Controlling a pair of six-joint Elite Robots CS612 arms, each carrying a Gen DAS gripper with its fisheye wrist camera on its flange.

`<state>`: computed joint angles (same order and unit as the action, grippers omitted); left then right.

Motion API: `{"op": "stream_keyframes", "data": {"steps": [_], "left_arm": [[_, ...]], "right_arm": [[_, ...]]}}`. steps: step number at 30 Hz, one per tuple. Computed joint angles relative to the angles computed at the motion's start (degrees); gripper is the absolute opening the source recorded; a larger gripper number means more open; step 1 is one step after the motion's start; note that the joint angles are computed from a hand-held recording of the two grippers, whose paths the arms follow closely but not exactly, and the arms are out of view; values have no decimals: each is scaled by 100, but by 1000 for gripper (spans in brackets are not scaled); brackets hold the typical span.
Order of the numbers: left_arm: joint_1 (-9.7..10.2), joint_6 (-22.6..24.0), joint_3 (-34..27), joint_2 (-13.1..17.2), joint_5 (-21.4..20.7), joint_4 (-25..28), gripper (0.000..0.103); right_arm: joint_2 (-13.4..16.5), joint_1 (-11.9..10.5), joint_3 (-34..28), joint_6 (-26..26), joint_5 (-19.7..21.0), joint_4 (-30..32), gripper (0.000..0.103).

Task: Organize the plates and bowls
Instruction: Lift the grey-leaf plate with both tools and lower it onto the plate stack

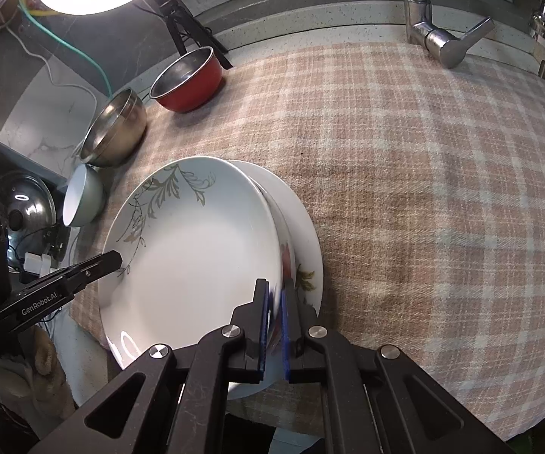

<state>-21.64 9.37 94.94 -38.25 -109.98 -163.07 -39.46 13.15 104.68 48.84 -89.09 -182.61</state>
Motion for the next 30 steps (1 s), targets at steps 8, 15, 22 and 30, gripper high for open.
{"op": "stream_keyframes", "data": {"steps": [8, 15, 22, 30], "left_arm": [[-14, 3, 2, 12, 57, -52, 7], [-22, 43, 30, 1, 125, -79, 7], [-45, 117, 61, -16, 213, -124, 7], [-61, 173, 75, -21, 237, -157, 7]], "right_arm": [[3, 40, -63, -111, -126, 134, 6], [-21, 133, -162, -339, -411, 459, 7], [-26, 184, -210, -435, -576, 622, 10], [-27, 181, -174, -395, -587, 598, 10]]}}
